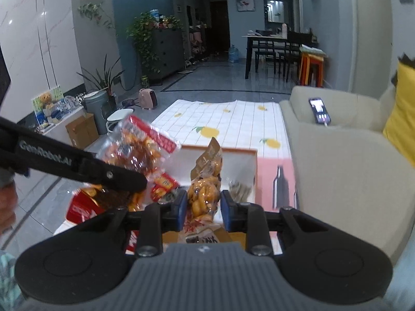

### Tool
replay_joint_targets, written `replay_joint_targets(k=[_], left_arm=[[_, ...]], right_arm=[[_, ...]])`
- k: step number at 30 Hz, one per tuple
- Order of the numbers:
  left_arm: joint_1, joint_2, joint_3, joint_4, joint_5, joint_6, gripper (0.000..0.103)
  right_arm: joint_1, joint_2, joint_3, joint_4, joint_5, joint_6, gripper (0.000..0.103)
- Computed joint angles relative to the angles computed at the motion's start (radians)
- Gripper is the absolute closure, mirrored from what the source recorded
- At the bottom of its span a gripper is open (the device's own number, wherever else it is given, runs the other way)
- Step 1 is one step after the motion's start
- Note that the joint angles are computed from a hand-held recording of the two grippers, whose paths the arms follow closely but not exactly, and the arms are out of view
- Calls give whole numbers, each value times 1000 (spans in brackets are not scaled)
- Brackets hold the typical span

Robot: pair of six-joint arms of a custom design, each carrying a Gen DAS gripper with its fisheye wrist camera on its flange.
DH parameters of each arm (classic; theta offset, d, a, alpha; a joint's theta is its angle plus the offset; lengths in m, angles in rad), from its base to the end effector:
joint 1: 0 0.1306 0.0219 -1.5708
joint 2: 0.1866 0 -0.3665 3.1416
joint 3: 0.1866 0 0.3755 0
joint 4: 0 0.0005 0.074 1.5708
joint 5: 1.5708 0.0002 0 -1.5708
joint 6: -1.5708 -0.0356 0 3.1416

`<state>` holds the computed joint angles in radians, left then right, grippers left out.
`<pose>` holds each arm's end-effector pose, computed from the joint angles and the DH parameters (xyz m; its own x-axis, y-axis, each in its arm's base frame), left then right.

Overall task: Organize snacks
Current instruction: 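Lift both packets over the orange box and open both tools to drop them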

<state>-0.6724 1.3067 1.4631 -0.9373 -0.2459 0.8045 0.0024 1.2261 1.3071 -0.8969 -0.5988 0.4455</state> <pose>0.3504 -0.2685 0.4780 -0.7197 -0.3202 -0.6160 -0.0716 0.9168 -0.3929 0.4091 0.0205 0.4475 -0.4900 -0.3571 -0.7952 -0.6641 0.7438 0.0752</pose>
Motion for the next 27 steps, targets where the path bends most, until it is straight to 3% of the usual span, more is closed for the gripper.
replay_joint_targets(k=[10, 17, 24, 27], left_arm=[[141, 166, 58, 26, 166, -76, 86], [233, 240, 9, 56, 299, -36, 87], [278, 259, -49, 114, 353, -27, 86], [289, 276, -55, 137, 367, -22, 86]], right_arm=[[104, 271, 213, -37, 148, 38, 79], [137, 444, 314, -106, 187, 51, 79], [171, 507, 331, -119, 223, 126, 83], [181, 513, 312, -70, 250, 120, 83]])
